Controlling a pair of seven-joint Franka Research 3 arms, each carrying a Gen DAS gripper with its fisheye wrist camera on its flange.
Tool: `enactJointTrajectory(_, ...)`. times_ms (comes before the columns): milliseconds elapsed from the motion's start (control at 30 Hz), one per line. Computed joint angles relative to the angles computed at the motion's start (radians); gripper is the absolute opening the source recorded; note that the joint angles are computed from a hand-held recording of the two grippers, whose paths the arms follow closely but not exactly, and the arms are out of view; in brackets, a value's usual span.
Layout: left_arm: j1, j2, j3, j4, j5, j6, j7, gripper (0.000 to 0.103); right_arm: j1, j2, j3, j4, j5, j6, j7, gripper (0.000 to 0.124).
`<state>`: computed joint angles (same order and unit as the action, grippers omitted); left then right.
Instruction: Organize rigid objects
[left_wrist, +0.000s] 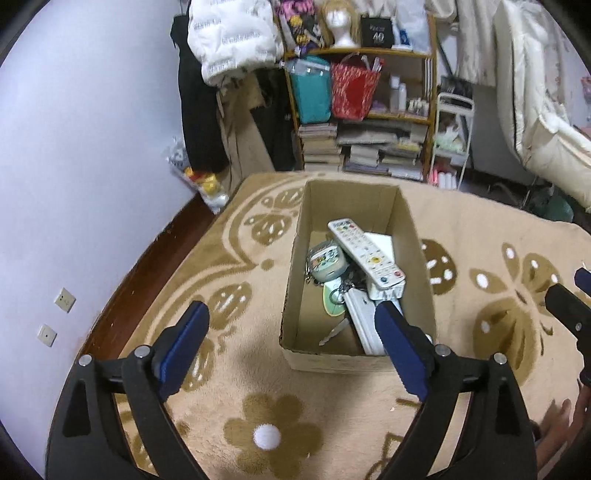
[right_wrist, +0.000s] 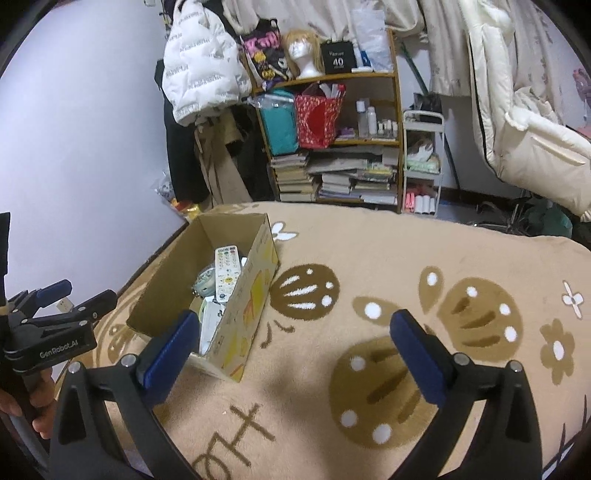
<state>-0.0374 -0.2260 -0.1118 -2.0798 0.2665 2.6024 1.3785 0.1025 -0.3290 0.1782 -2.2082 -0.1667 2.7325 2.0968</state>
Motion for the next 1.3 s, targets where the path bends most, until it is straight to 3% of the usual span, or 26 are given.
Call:
enactJointTrajectory(267, -0.004, -0.14, 0.011, -0.136, -0.014, 0.11, -0.024, 0.097, -0.022, -0.11, 0.019, -0.098, 0.009, 0.039, 0.004, 0.103)
enactJointTrajectory(400, 0.0, -0.203, 0.009, -0.194, -0.006, 0.172, -0.053, 0.102, -0.08, -0.175, 0.065, -0.15, -0.012, 0.068, 0.06, 0.103)
enactJointTrajectory(700, -0.039, -0.319, 0.029, -0.292, -0.013, 0.206, -0.056, 0.102, -0.135, -0.283, 0.108, -0.246, 0.008, 0.132, 0.069, 0.103)
enactJointTrajectory(800, 0.005, -0.338, -0.014, -0.307, 0.033, 0.216, -0.09, 0.102, -0.145, -0.294, 0.113, -0.261, 0.025, 0.147, 0.066, 0.103)
enactJointTrajectory(1300, -0.008, -0.422, -0.004, -0.375, 0.056, 0.227, -0.135, 0.102, -0.161, -0.355, 0.121, -0.326, 0.104, 0.16, 0.054, 0.103)
